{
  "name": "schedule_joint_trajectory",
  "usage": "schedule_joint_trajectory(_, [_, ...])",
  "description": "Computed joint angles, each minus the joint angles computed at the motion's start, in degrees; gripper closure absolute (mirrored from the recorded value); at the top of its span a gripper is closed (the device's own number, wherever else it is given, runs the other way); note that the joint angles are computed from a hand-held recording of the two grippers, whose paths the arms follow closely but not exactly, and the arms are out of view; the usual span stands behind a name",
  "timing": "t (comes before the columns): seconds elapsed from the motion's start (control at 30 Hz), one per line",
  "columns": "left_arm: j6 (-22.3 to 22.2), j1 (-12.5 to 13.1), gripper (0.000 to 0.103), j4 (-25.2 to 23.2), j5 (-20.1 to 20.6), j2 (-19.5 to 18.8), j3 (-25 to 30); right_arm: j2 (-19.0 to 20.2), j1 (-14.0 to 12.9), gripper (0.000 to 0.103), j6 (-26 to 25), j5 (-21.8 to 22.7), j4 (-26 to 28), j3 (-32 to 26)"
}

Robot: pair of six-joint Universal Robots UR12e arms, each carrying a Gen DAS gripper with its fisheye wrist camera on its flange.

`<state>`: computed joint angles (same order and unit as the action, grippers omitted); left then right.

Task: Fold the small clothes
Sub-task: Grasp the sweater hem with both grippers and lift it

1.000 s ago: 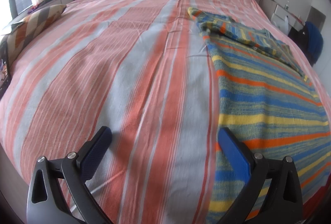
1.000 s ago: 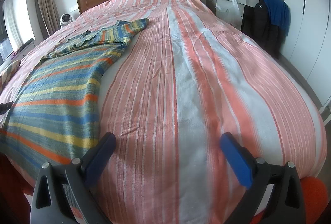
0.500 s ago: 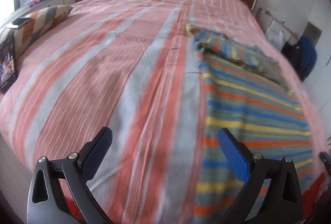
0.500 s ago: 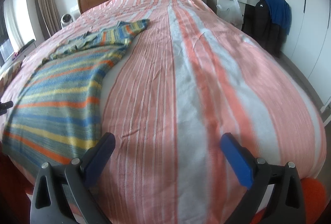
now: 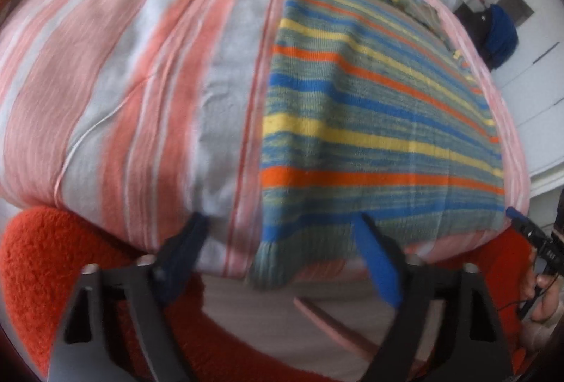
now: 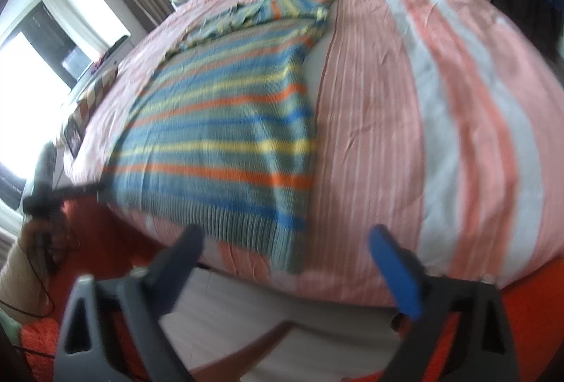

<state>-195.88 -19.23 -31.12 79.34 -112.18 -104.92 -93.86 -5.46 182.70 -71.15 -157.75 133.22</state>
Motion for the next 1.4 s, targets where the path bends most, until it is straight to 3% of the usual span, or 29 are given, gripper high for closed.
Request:
schedule_joint_trajectory(0.07, [0.82, -0.57, 0.029, -1.74, 1.27, -0.52, 0.95, 0.60, -0.16, 0.032, 0.76, 1.64, -1.25, -0.24])
schedule_joint_trajectory(0.1, [1.33, -0.75, 0.037, -2.62, 1.62, -0.79, 1.40, 1.17, 0.19, 0.033, 1.12, 1.55, -1.65, -0.63])
schedule_joint_trajectory(0.13, [1.49, -0.82, 0.058, -3.07, 1.91, -0.95, 1.62, 1.99, 0.97, 0.037, 0.51, 0.40, 0.35, -1.65])
schedule_joint_trajectory(0.17, [1.33, -0.64, 0.075, -3.30, 1.41, -0.98, 1.71, 2.90, 1.61, 0.062, -0.39, -0.51, 3.62, -2.94])
schedule_joint_trajectory(0.2, [1.01, -0.08, 0.098, -3.38, -0.66, -0.92, 1.50, 3.69, 2.03, 0.077, -1.41, -0.81, 6.96, -4.10])
schedule_joint_trajectory(0.23, [0.04, 0.62, 0.099, -2.61, -3.00, -0.62, 0.84, 4.15, 2.61, 0.097, -2.25, -1.71, 8.82, -4.69])
schedule_joint_trajectory(0.3, [-0.47, 1.20, 0.100, -1.29, -4.68, 0.20, -0.28, 3.82, 2.93, 0.097, -2.84, -1.99, 7.88, -4.47])
schedule_joint_trajectory(0.43, [-3.84, 3.59, 0.100, 6.33, -12.92, 1.91, -2.85, 2.14, 0.56, 0.097, 1.17, 3.15, 4.86, -3.86])
schedule_joint_trajectory(0.53, [-5.69, 4.72, 0.100, 11.88, -15.54, 1.17, -1.54, 2.27, -0.67, 0.097, 3.15, 5.55, 1.20, -4.67])
schedule_joint_trajectory(0.7, [-5.92, 5.20, 0.100, 15.84, -14.01, -3.21, 5.41, 6.24, -0.88, 0.097, 3.99, 4.74, -6.54, -8.58])
schedule_joint_trajectory(0.83, [-6.30, 5.35, 0.100, 16.86, -12.26, -7.74, 12.15, 11.77, -0.88, 0.097, 5.92, 2.80, -12.56, -14.18])
schedule_joint_trajectory(1.0, [-8.88, 5.38, 0.100, 14.09, -11.49, -14.31, 22.63, 18.64, -0.59, 0.097, 7.43, 0.48, -14.30, -22.46])
schedule_joint_trajectory(1.27, [-8.74, 4.79, 0.100, 3.53, -8.31, -23.19, 38.46, 28.94, -1.78, 0.097, 10.50, -0.26, -8.50, -35.18])
schedule_joint_trajectory(1.37, [-9.06, 4.47, 0.098, 1.13, -5.88, -26.73, 44.00, 32.51, -1.53, 0.097, 9.05, -2.00, -6.75, -39.50])
schedule_joint_trajectory(1.4, [-9.52, 4.38, 0.094, -0.09, -4.60, -27.73, 45.62, 33.80, -1.40, 0.097, 8.16, -2.15, -6.46, -41.07])
